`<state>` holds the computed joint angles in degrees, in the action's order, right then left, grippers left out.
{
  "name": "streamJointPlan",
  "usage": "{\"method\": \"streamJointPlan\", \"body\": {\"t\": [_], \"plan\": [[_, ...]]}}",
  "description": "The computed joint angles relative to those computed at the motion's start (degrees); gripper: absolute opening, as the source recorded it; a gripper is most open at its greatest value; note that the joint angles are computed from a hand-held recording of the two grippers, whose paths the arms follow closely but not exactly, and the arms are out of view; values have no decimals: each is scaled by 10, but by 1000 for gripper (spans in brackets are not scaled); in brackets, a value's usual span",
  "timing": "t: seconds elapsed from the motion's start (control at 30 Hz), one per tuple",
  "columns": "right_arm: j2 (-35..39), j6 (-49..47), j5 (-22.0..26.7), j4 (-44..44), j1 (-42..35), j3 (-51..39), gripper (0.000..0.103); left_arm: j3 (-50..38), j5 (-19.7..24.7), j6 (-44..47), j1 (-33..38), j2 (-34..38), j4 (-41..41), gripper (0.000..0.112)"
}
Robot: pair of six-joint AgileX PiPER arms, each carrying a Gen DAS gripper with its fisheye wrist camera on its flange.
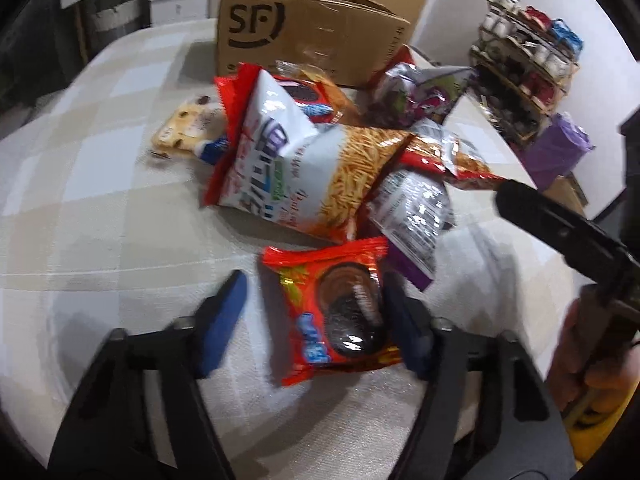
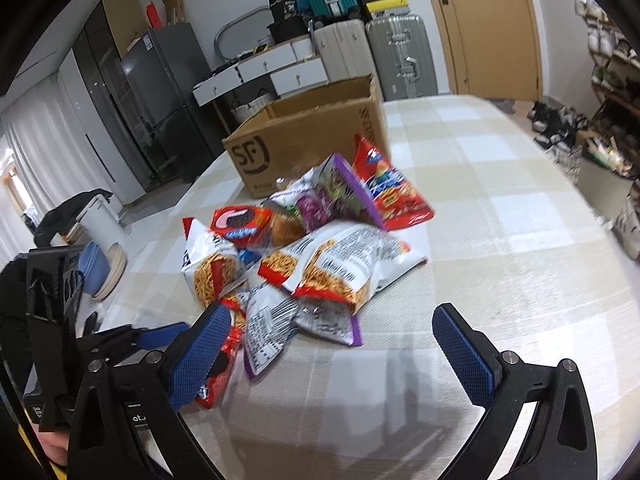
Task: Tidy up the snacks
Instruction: 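Grasp the red cookie pack with the left gripper while the right grasps a white-purple bag, then lift the red cookie pack with the left gripper while the right lifts the white-purple bag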
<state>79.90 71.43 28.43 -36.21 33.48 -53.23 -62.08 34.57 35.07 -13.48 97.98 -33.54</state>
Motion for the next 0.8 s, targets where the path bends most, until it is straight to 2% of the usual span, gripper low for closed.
{"method": "streamJointPlan", "body": {"t": [0.07,0.27,0.53,0.63,0.7,0.73,0.8], "plan": [[5,-26,-17,30,-6,1,103,7,-15,7,-3,-2,8,43],[31,-92,-38,85,-15,-11,103,23,9,112,35,-6,-78,43],[91,-181,-34,139,-15,-68,102,45,14,168,82,-27,-119,43],[120,-224,-28,176,-21,-94,98,49,21,185,103,-35,-132,43],[138,-251,-22,198,-26,-110,92,50,30,196,117,-39,-141,43],[148,-265,-18,209,-28,-118,84,52,33,200,123,-44,-143,43],[169,-271,1,203,-26,-142,82,55,36,208,134,-47,-149,43]]}}
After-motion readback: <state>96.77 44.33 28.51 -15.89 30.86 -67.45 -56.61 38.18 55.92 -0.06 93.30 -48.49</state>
